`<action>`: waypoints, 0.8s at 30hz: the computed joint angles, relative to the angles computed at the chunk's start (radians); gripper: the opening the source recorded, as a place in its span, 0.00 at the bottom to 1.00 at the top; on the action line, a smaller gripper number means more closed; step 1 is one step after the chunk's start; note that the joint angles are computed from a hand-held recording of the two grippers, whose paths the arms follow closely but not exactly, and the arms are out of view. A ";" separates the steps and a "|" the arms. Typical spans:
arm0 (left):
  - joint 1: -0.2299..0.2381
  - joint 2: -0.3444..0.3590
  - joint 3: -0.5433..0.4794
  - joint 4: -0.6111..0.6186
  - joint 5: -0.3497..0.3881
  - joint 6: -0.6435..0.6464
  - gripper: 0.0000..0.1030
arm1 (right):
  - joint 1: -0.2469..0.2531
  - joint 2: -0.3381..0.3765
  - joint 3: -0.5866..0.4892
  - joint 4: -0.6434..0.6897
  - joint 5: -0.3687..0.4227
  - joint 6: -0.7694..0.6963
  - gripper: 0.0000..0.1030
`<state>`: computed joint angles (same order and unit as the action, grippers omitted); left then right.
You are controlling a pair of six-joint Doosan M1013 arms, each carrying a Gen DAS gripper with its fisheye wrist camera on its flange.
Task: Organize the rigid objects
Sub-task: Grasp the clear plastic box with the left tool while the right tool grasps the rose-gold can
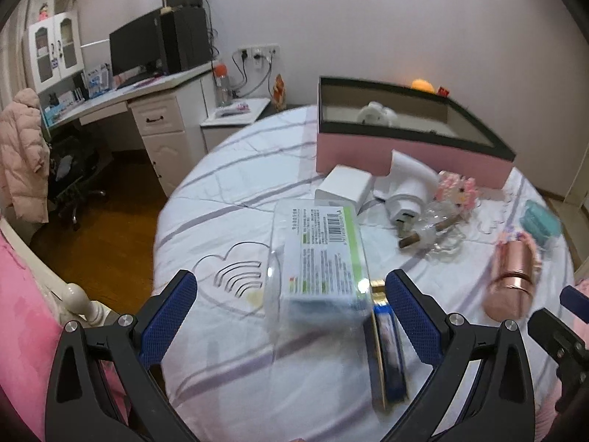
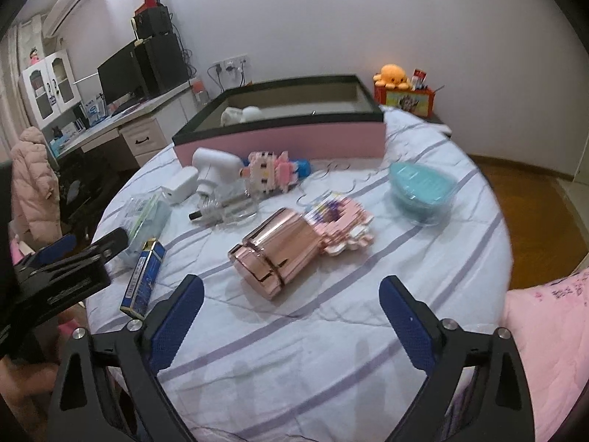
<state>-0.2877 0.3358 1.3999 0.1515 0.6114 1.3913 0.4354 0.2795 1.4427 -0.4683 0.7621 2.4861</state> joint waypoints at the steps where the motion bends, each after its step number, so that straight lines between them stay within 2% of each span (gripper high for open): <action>1: -0.001 0.011 -0.012 0.001 0.010 0.002 1.00 | -0.003 0.007 -0.006 0.018 -0.003 -0.008 0.91; 8: 0.011 0.064 -0.070 -0.065 0.051 0.033 0.99 | -0.016 0.054 -0.049 0.085 -0.008 -0.009 0.67; 11: 0.023 0.077 -0.088 -0.144 0.076 0.091 0.80 | -0.016 0.073 -0.066 0.072 0.003 0.027 0.61; 12: 0.024 0.079 -0.089 -0.142 0.078 0.089 0.68 | -0.018 0.078 -0.068 0.071 -0.002 0.034 0.61; 13: 0.022 0.081 -0.091 -0.135 0.084 0.089 0.63 | -0.017 0.081 -0.070 0.064 -0.003 0.038 0.61; 19: 0.035 0.066 -0.067 -0.196 0.055 0.130 0.62 | -0.021 0.068 -0.045 0.079 -0.052 0.002 0.57; 24: 0.037 0.039 -0.036 -0.174 0.018 0.105 0.62 | -0.028 0.035 -0.006 0.119 -0.102 -0.028 0.54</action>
